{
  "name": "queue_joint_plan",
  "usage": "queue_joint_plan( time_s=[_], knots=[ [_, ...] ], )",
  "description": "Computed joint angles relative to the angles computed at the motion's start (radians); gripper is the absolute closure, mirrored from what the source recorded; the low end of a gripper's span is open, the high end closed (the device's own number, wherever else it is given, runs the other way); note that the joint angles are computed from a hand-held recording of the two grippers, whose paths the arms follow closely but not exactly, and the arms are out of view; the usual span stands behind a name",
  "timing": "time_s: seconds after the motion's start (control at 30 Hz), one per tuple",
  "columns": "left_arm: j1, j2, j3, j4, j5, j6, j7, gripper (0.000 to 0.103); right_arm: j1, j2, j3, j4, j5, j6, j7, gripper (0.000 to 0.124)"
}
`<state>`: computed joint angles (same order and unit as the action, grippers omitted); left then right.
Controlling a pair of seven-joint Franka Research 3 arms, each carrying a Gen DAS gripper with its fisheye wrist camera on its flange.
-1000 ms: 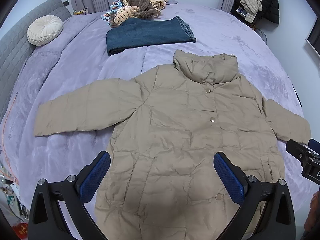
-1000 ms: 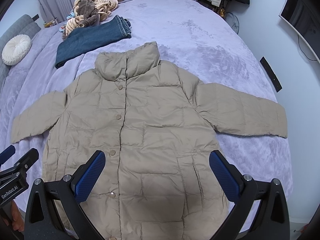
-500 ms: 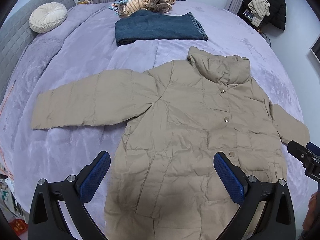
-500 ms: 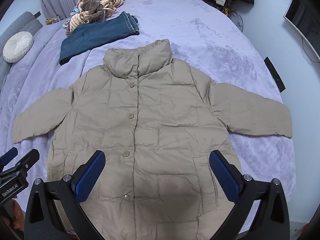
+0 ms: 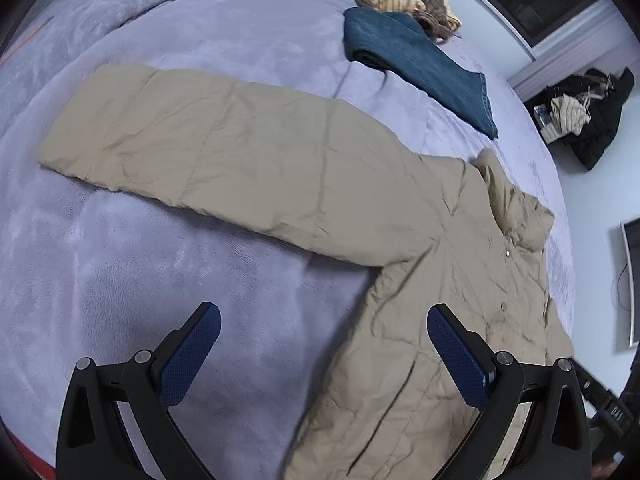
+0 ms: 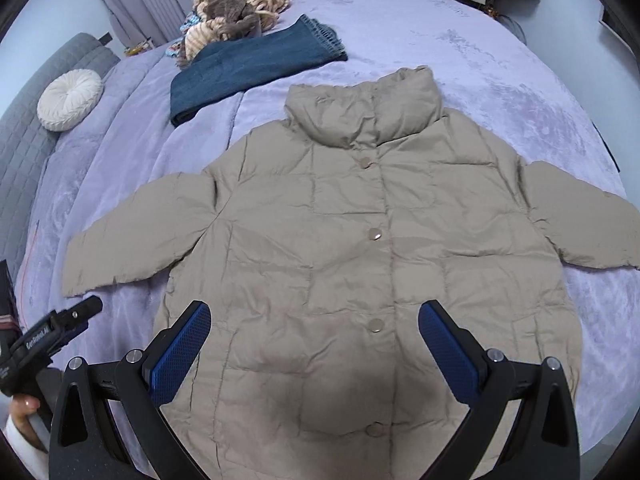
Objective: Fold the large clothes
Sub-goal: 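Grasp the jacket sleeve cuff with the left gripper and lift it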
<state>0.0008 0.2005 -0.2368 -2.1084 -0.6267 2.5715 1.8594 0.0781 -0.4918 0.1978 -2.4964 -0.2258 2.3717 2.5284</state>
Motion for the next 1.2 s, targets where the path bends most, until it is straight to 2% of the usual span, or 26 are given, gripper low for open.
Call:
queue_joint_plan(
  time_s=[0.1, 0.2, 0.27, 0.37, 0.43, 0.5, 0.53, 0.6, 0.63, 0.67, 0.73, 0.8, 0.83, 0.87, 0.93, 0.97, 1.03, 1.1, 1.13, 1.2],
  knots=[
    [0.048, 0.094, -0.009, 0.062, -0.091, -0.009, 0.069, 0.0, 0.039, 0.101, -0.021, 0.042, 0.061, 0.013, -0.046, 0.021],
    [0.106, 0.213, -0.039, 0.161, -0.169, -0.054, 0.102, 0.0, 0.066, 0.18, -0.036, 0.044, 0.097, 0.08, -0.066, 0.021],
    [0.126, 0.285, -0.052, 0.227, -0.189, -0.049, 0.094, 0.0, 0.087, 0.211, -0.054, 0.043, 0.135, 0.127, -0.086, 0.021],
    [0.158, 0.352, -0.082, 0.303, -0.21, -0.003, 0.088, 0.0, 0.11, 0.255, -0.076, 0.044, 0.196, 0.209, -0.117, 0.021],
    [0.164, 0.377, -0.096, 0.338, -0.207, 0.069, 0.095, 0.0, 0.119, 0.294, -0.089, 0.051, 0.237, 0.259, -0.144, 0.021],
    [0.139, 0.404, -0.08, 0.376, -0.141, 0.143, 0.05, 0.0, 0.132, 0.322, -0.106, 0.06, 0.294, 0.293, -0.187, 0.021],
    [0.111, 0.422, -0.053, 0.399, -0.088, 0.183, 0.001, 0.0, 0.135, 0.339, -0.112, 0.064, 0.315, 0.318, -0.207, 0.021],
    [0.061, 0.471, 0.004, 0.466, 0.008, 0.207, -0.108, 0.014, 0.14, 0.375, -0.121, 0.076, 0.351, 0.373, -0.245, 0.021],
    [0.052, 0.494, 0.026, 0.5, 0.049, 0.187, -0.146, 0.036, 0.143, 0.391, -0.127, 0.085, 0.375, 0.393, -0.268, 0.021],
    [0.046, 0.523, 0.038, 0.54, 0.098, 0.162, -0.189, 0.064, 0.146, 0.413, -0.132, 0.097, 0.401, 0.417, -0.293, 0.021],
    [0.109, 0.558, -0.026, 0.58, 0.071, 0.134, -0.126, 0.093, 0.152, 0.448, -0.138, 0.118, 0.455, 0.466, -0.33, 0.023],
    [0.104, 0.534, -0.028, 0.548, 0.122, 0.183, -0.153, 0.093, 0.162, 0.489, -0.14, 0.142, 0.549, 0.535, -0.396, 0.049],
    [0.092, 0.503, -0.02, 0.508, 0.154, 0.224, -0.159, 0.093, 0.167, 0.515, -0.136, 0.165, 0.655, 0.557, -0.482, 0.081],
    [0.088, 0.472, -0.017, 0.473, 0.184, 0.259, -0.155, 0.093, 0.165, 0.538, -0.126, 0.191, 0.78, 0.562, -0.582, 0.104],
    [0.08, 0.413, -0.019, 0.411, 0.239, 0.325, -0.147, 0.093, 0.142, 0.6, -0.081, 0.257, 1.076, 0.583, -0.819, 0.11],
    [0.092, 0.38, -0.037, 0.377, 0.255, 0.352, -0.131, 0.093, 0.131, 0.628, -0.061, 0.289, 1.174, 0.589, -0.907, 0.111],
    [0.124, 0.315, -0.088, 0.308, 0.284, 0.413, -0.086, 0.093, 0.121, 0.68, -0.037, 0.344, 1.284, 0.599, -1.021, 0.111],
    [0.19, 0.273, -0.191, 0.273, 0.295, 0.447, -0.009, 0.093, 0.109, 0.733, -0.02, 0.395, 1.358, 0.564, -1.098, 0.111],
    [0.218, 0.258, -0.241, 0.262, 0.302, 0.457, 0.022, 0.093, 0.114, 0.757, -0.024, 0.409, 1.355, 0.553, -1.093, 0.112],
    [0.304, 0.239, -0.379, 0.237, 0.287, 0.474, 0.114, 0.093, 0.129, 0.79, -0.034, 0.425, 1.322, 0.553, -1.057, 0.112]
  ],
)
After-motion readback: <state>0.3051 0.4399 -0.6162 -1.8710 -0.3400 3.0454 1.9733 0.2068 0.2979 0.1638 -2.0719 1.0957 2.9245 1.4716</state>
